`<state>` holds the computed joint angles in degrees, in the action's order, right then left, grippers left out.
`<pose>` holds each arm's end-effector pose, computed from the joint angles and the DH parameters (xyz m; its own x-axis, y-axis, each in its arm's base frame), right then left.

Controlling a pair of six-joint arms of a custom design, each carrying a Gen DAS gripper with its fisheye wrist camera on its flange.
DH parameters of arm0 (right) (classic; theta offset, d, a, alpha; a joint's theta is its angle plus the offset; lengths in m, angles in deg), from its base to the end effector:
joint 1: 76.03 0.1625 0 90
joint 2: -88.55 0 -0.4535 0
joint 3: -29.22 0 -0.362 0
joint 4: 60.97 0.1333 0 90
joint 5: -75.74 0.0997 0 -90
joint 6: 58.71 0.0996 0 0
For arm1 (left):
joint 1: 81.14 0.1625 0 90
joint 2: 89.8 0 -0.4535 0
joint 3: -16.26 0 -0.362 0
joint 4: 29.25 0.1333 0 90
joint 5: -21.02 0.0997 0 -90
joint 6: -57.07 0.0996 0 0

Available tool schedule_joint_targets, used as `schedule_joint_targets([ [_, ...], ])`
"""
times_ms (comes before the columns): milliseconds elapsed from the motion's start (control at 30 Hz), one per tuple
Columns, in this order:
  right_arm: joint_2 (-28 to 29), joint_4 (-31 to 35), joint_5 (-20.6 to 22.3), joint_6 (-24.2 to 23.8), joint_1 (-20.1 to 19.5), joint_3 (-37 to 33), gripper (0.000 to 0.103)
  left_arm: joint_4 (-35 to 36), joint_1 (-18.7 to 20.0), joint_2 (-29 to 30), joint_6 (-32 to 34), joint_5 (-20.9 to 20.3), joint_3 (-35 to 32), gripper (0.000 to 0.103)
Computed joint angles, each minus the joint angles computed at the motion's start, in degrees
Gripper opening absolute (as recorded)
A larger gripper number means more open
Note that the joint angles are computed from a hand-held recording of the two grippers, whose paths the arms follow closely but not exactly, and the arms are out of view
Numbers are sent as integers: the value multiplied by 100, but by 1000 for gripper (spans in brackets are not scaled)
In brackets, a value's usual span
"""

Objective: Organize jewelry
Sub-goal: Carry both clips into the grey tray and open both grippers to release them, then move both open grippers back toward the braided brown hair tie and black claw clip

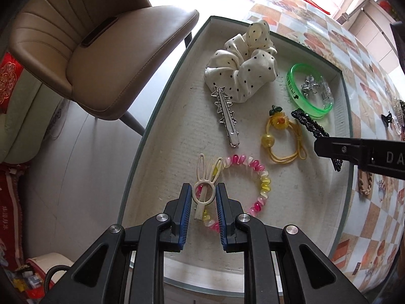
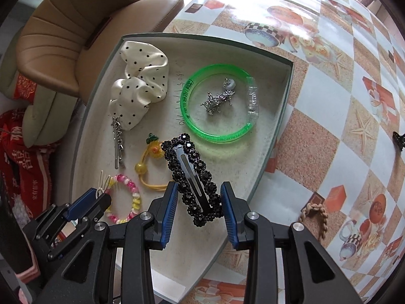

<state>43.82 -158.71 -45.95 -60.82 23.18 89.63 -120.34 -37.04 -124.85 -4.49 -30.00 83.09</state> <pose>0.2012 -0.7350 0.2861 -0.8219 -0.2437 0.5148 -0.1889 0.9693 0.1572 -0.3844 -0.6454 0.1148 -0.6909 -0.1540 -0.7064 0.0211 0.9723 -0.2326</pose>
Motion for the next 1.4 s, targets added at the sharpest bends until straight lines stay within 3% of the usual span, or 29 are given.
schedule_joint_targets([
  [233, 123, 154, 25, 56, -35, -99, 40, 267, 25, 97, -45, -67, -154, 23],
  [400, 105, 137, 171, -10, -24, -73, 56, 458, -4, 136, -132, -34, -219, 23],
  [667, 52, 89, 390, 20, 64, -263, 59, 719, -54, 221, -248, -33, -495, 23],
  [700, 40, 101, 409, 21, 66, -310, 59, 719, -60, 222, -248, -42, -498, 25],
  [733, 22, 111, 432, 32, 69, -344, 59, 754, -70, 240, -253, -54, -542, 52],
  [800, -51, 91, 452, 37, 67, -335, 59, 859, -133, 246, -382, 107, -576, 93],
  [867, -153, 63, 466, 64, 73, -270, 60, 894, -196, 263, -397, 247, -619, 94],
  [1200, -642, 112, 481, 155, -29, -58, 65, 1341, -258, 475, -454, 184, -1066, 94],
  [1267, -692, 179, 507, 207, -54, -66, 66, 1444, -267, 534, -406, 183, -1198, 103],
  [1400, -877, 248, 545, 261, -128, -9, 67, 1549, -298, 633, -234, 210, -1409, 103],
])
